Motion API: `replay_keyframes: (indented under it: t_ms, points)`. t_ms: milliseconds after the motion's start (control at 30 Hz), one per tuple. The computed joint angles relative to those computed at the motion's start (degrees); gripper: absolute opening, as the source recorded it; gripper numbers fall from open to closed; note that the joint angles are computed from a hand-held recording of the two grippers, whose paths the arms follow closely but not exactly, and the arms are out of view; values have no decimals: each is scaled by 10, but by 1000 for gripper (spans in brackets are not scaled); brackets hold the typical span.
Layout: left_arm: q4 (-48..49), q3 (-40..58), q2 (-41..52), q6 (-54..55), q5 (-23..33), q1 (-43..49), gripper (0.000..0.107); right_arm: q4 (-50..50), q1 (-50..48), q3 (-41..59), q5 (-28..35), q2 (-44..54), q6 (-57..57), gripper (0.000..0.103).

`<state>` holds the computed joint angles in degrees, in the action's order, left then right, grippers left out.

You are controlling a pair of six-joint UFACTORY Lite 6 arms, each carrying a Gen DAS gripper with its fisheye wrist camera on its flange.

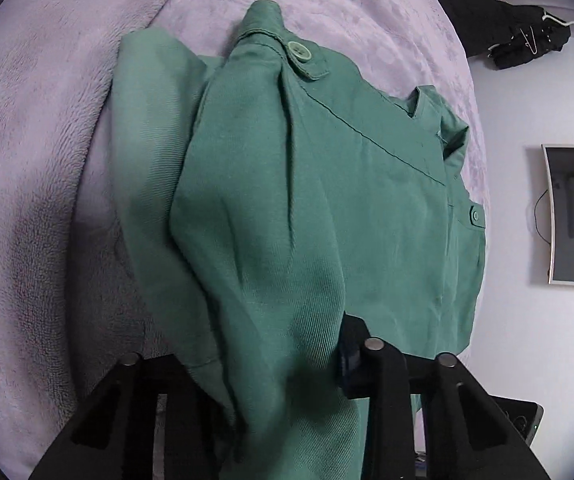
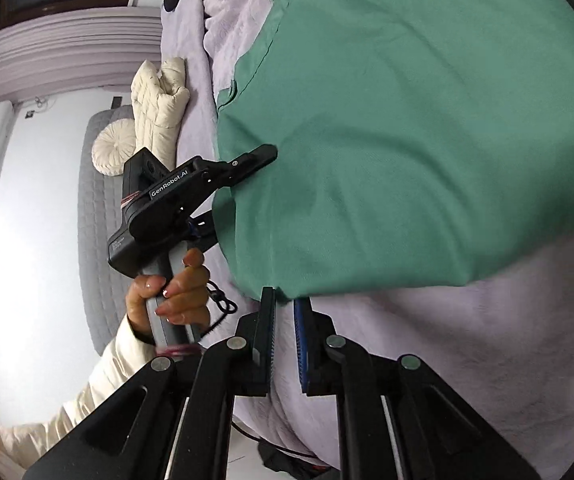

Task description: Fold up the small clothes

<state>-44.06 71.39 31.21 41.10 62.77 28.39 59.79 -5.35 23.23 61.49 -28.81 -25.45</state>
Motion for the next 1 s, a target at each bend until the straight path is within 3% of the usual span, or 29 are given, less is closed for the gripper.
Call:
replay_keyframes:
  t_ms: [67, 200, 367, 467, 733, 833, 1000]
  points:
    - [-11, -1, -4, 8, 5, 3, 24, -74, -93, 30, 18, -48, 1, 12]
    - [-33, -22, -50, 6, -8, -11, 20, -139, -146, 87, -56, -6, -31, 9]
    - [-87, -21, -101, -37, 21, -18, 16, -123, -131, 34, -132, 87, -109, 8]
    - [-113, -4, -133, -80, 35, -53, 16, -82, -153, 1, -138, 95, -163, 8]
    - [-103, 138, -130, -238, -31, -277, 16, -24, -317, 23, -13, 229, -319, 8]
    - [-56, 240, -65, -315, -73, -388, 16, -25, -384, 42, 45, 286, -347, 8]
    - [79, 524, 157, -453, -91, -547, 16, -78, -556, 92, 137, 400, -363, 10]
